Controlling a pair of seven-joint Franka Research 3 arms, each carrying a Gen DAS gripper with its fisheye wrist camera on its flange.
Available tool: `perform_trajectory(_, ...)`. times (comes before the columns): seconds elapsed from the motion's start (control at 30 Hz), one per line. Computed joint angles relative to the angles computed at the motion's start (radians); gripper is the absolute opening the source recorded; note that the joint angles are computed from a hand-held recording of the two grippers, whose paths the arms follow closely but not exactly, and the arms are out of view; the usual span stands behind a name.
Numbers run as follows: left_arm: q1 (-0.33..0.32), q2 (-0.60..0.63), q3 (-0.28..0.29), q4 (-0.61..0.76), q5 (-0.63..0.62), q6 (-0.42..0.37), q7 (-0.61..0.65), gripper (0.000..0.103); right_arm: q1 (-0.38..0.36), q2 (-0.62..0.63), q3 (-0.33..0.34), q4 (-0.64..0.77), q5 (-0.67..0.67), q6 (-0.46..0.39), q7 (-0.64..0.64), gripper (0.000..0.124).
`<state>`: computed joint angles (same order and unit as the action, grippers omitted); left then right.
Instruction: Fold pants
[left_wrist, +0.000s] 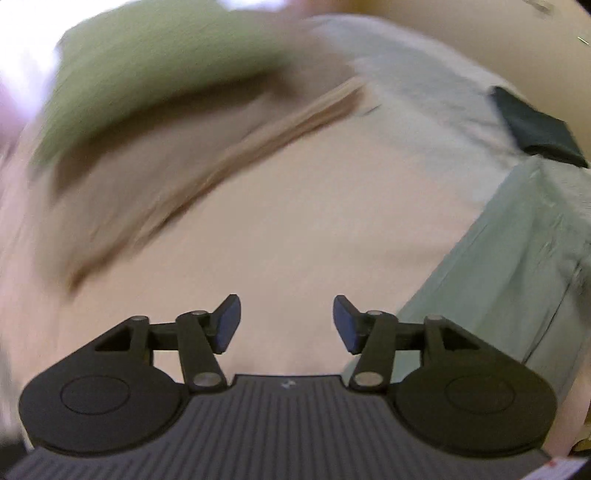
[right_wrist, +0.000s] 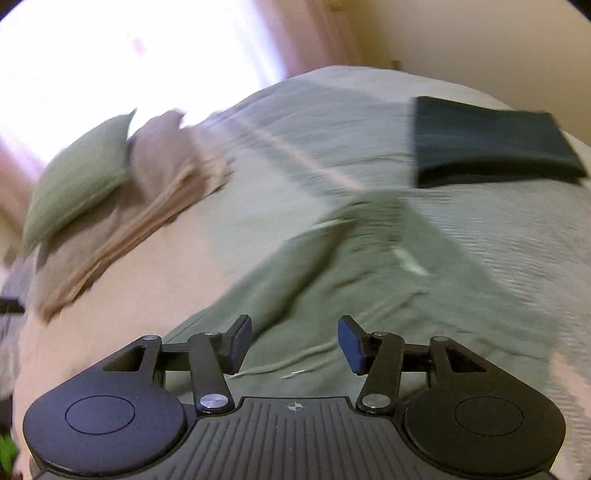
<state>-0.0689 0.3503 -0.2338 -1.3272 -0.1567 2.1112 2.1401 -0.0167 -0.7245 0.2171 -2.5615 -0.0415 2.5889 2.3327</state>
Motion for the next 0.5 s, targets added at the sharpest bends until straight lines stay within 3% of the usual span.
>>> perform_trajectory(0.2, 0.136, -0.135, 0.086, -0.293, -0.053, 0.033, 0.031, 0.064, 0.037, 0.186, 0.083, 0.140, -0.065, -0.053, 0.040, 0.053)
perform_trajectory(0.37, 0.191, -0.132, 0.109, -0.416, -0.127, 0.049, 0.044, 0.066, 0.081, 0.330, 0.083, 0.232, -0.175, -0.076, 0.052, 0.054)
perform_trajectory(0.5, 0.211, -0.113, 0.093, -0.468, -0.215, 0.073, 0.057, 0.065, 0.122, 0.372, 0.053, 0.260, -0.240, -0.111, 0.049, 0.055)
